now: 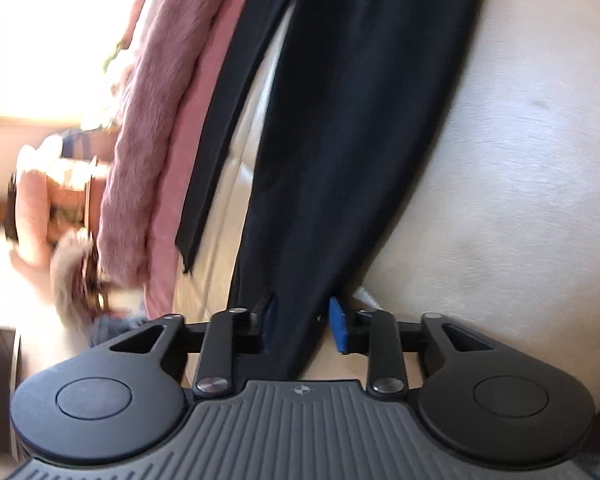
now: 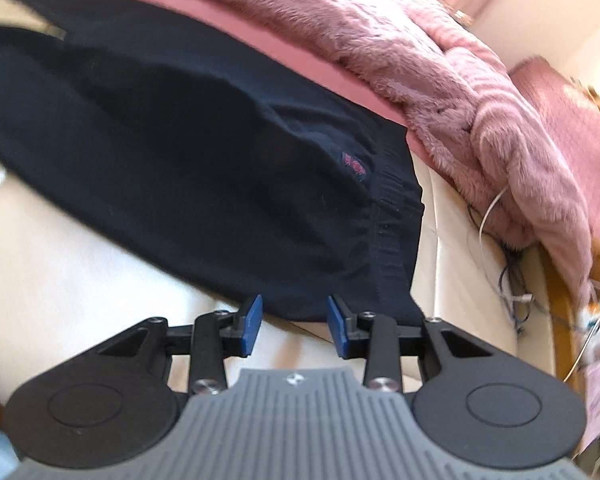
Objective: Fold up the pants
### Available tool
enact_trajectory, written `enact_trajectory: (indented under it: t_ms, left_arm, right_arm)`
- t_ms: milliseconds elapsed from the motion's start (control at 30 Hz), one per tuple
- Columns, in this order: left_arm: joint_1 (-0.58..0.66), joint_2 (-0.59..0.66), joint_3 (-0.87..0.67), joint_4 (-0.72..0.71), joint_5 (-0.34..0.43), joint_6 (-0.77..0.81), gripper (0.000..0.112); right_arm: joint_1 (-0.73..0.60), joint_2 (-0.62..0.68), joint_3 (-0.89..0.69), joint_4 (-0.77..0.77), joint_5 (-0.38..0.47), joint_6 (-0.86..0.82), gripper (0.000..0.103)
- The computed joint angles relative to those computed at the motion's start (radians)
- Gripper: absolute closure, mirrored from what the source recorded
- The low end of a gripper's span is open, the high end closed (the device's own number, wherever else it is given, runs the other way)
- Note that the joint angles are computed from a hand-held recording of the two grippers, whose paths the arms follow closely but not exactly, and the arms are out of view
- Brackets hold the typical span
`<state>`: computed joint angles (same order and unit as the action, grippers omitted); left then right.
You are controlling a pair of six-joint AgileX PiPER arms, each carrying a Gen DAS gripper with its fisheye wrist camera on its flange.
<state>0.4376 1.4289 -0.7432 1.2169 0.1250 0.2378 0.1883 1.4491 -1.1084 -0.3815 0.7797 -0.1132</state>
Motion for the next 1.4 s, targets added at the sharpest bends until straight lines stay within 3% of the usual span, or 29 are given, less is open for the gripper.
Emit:
enact_trajectory:
  t_ms: [133, 233, 300, 533, 600, 633, 700, 933, 1167, 1400]
  left_arm:
    - [-0.012, 0.029, -0.090, -0.400, 0.095, 0.221, 0.106]
    - [-0.010, 0.051, -0.188, -0.700, 0.177, 0.387, 0.109]
    - [-0.005, 0.031, -0.217, -0.824, 0.211, 0.454, 0.111]
    - [-0.033, 0.051, -0.378, -0.960, 0.379, 0.348, 0.111]
    - [-0.027, 0.040, -0.391, -0.999, 0.400, 0.338, 0.111]
    - [-0.023, 0.047, -0.415, -1.024, 0.417, 0.333, 0.111]
    - [-0.012, 0.063, -0.458, -1.067, 0.440, 0.331, 0.111]
    - [-0.001, 0.083, -0.603, -1.183, 0.500, 0.305, 0.112]
    - [-0.031, 0.261, -0.960, -1.175, 0.652, 0.171, 0.112]
    - [-0.105, 0.666, -1.631, -1.086, 0.971, 0.051, 0.112]
  right_arm:
    - [-0.009, -0.024, 0.060, -0.070, -0.035, -0.176, 0.072]
    - [-0.016, -0.036, 0.109, -0.147, -0.071, -0.295, 0.072]
    - [-0.021, -0.041, 0.147, -0.226, -0.115, -0.328, 0.071]
    - [-0.051, -0.030, 0.214, -0.386, -0.260, -0.487, 0.068]
    - [-0.056, -0.011, 0.212, -0.379, -0.264, -0.536, 0.078]
    - [-0.054, -0.001, 0.215, -0.400, -0.265, -0.535, 0.092]
    - [-0.054, 0.004, 0.227, -0.443, -0.277, -0.497, 0.103]
    - [-0.077, 0.011, 0.122, -0.391, -0.270, -0.310, 0.103]
    - [-0.099, 0.115, -0.150, -0.268, -0.198, -0.265, 0.103]
    - [-0.090, 0.447, -0.677, -0.175, -0.006, -0.263, 0.103]
